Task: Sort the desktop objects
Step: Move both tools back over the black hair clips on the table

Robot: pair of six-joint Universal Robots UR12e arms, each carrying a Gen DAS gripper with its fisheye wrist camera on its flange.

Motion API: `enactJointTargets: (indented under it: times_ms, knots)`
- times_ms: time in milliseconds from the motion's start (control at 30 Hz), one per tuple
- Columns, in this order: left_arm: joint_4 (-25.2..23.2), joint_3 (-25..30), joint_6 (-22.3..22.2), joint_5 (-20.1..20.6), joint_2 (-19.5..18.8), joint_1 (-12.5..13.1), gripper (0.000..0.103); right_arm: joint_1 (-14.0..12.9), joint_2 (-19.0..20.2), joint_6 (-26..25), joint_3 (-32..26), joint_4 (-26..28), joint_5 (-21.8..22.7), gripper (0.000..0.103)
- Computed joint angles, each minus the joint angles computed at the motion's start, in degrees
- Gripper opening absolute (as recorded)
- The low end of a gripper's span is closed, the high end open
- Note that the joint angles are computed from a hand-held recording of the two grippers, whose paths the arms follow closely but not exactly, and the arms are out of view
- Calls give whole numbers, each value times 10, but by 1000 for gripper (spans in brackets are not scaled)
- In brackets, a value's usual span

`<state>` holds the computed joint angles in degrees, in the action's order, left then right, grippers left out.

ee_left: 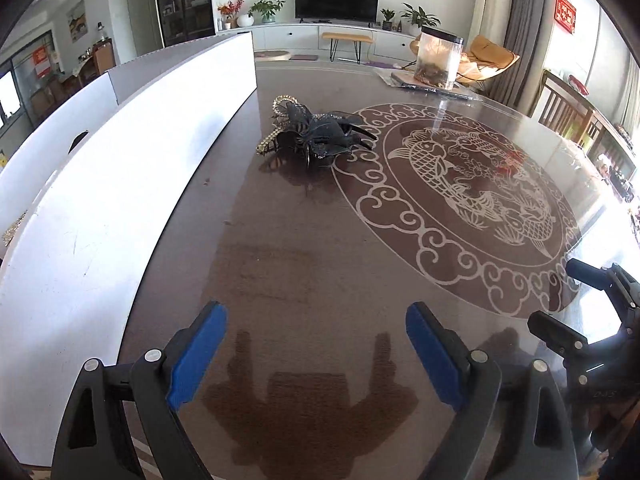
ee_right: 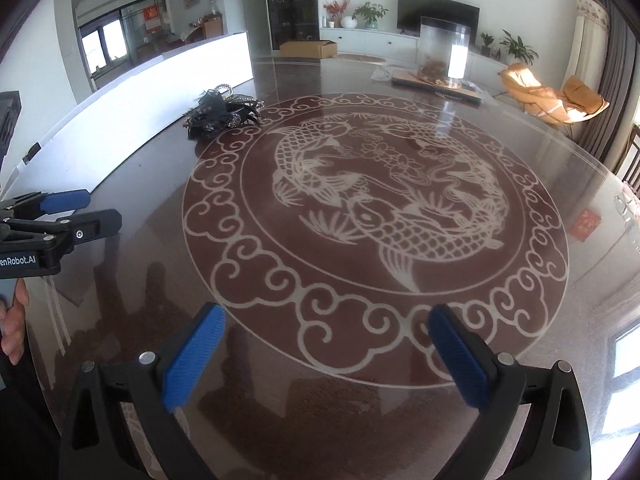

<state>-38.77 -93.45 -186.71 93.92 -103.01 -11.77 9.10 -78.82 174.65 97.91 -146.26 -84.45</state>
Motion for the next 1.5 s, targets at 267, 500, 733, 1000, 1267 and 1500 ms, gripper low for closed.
enactJointTargets:
  times_ms: [267,500,733,1000,1267,1500]
  knots:
    - [27,-16,5,13,-4,-1,100,7,8,3,-10,21,-27,103]
    - [27,-17,9,6,-4,1,103,6,7,4,-9,20,-26,103]
    - [27,-16,9,6,-4,1,103,6,48,-41,-61,34,8,103]
    - [33,-17,3,-2,-4,3,103,21,168,-74,-238,111,87,103]
    - [26,-11,5,5,-9,-1,103,52,238,-79,-354,180,105,103]
    - [24,-7,4,5,-11,0,103,55,228,-62,-333,135,78,77]
